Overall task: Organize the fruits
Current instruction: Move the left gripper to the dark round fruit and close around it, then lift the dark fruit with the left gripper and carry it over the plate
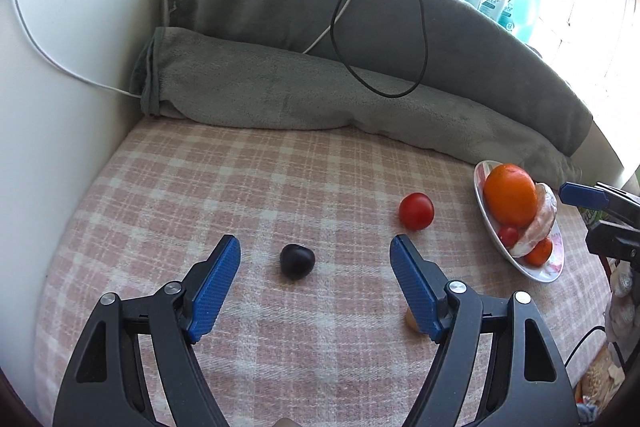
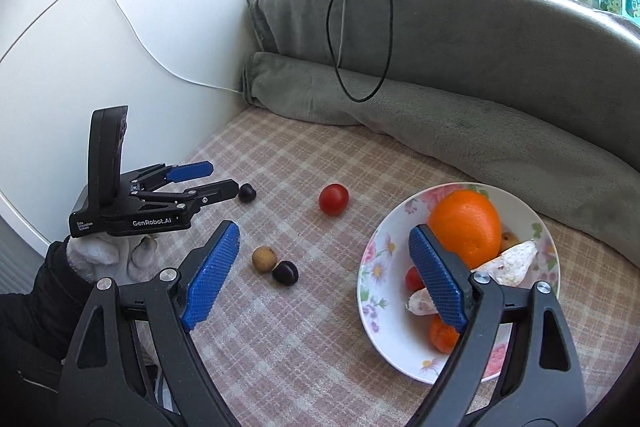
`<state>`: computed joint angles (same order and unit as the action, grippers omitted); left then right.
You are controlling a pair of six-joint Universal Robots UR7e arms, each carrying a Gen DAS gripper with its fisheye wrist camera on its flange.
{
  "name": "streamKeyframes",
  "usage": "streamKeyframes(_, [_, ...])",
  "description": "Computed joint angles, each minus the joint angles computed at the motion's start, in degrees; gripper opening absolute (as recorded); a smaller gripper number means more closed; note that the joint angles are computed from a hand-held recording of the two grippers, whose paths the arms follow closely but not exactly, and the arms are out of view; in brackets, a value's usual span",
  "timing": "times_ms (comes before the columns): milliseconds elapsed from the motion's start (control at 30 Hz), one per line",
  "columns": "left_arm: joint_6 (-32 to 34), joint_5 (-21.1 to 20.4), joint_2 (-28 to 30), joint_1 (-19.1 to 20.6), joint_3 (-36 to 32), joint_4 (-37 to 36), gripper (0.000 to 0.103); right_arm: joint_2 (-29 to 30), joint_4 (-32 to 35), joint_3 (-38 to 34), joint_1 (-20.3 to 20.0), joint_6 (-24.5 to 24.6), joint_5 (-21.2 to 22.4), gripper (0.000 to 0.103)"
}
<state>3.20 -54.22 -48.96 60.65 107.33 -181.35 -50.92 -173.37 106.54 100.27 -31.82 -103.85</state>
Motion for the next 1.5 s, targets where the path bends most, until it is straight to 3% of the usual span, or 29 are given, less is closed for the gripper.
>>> streamKeyframes(100, [-0.27,-0.24,0.26,0.44,-0.20,0.00,0.077,0.62,2.22,-0.40,0.42,-1.10,-0.44,0.088])
streamKeyframes(167, [-0.40,-0.75,0.36,0.78,-0.43,0.34,0.077,1.04,4.28,-0.79,0.65,-1.55,-0.56,0.079])
streamKeyframes(300, [-0.06,-1.74,0.28,1.57,-0.67,1.22,0.065,2.26,6.48,-1.53,0.88,-1.70,-1.33,0.074])
streamKeyframes(400, [-0.38,-2.58,0.38,2.22,-1.22,2.23,0.054,3.24,8.19,-2.20,0.82,-1.32,-1.94,0.061])
streamKeyframes(667, [-1.13,-3.31,1.45,3.39,-2.67,3.85,0.044,6.52,9.41,-3.18,0.53,-2.19,-5.22,0.042])
streamKeyframes(1133, [-0.55,-3.87,2.27,4.32,-4.27,5.50,0.036,9.53,10.44,-5.62,-0.38,-1.69,-5.87,0.037])
streamKeyframes(1500, [-0.04,-3.77,2.83,4.57,-4.98,5.97,0.023,10.07,10.76,-6.05,-0.28,-2.14,-6.11,0.031])
